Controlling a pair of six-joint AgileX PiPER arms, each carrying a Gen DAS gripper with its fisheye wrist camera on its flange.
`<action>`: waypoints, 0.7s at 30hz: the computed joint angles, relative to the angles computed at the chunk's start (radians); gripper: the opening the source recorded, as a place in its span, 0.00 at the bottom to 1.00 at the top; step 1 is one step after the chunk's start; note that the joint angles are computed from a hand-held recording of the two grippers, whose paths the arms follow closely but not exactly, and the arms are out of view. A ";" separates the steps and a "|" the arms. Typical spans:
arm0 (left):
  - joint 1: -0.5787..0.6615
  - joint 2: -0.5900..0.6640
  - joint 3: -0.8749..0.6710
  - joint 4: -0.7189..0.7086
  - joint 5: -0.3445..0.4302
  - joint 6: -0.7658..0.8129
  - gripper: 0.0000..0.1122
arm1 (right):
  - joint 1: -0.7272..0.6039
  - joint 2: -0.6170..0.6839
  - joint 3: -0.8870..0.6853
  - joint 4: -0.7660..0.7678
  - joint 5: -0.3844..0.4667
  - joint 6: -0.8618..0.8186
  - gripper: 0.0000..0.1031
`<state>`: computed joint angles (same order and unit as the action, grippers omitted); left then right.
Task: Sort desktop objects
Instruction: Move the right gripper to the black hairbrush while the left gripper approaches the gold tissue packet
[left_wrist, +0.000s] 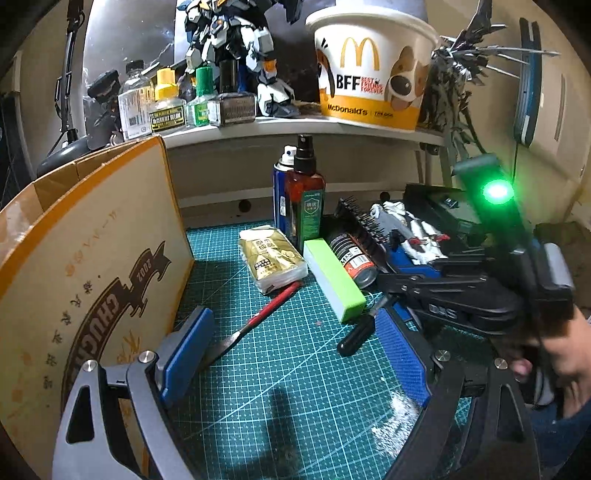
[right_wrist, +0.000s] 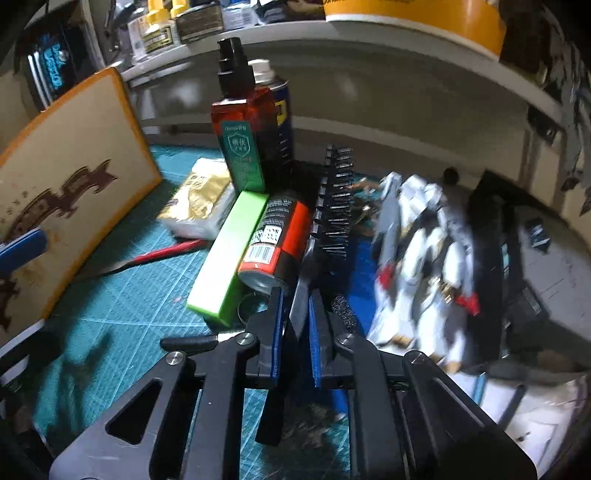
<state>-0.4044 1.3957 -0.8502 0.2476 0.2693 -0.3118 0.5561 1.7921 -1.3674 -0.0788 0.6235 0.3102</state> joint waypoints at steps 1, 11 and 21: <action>0.001 0.011 -0.002 0.012 -0.005 -0.014 0.80 | -0.008 -0.016 0.026 0.059 -0.022 -0.046 0.12; 0.027 0.131 -0.073 0.009 -0.004 -0.037 0.80 | -0.014 -0.186 0.200 0.240 -0.146 -0.169 0.08; 0.080 0.243 -0.208 -0.035 0.016 -0.074 0.80 | -0.016 -0.367 0.290 0.072 -0.155 0.058 0.08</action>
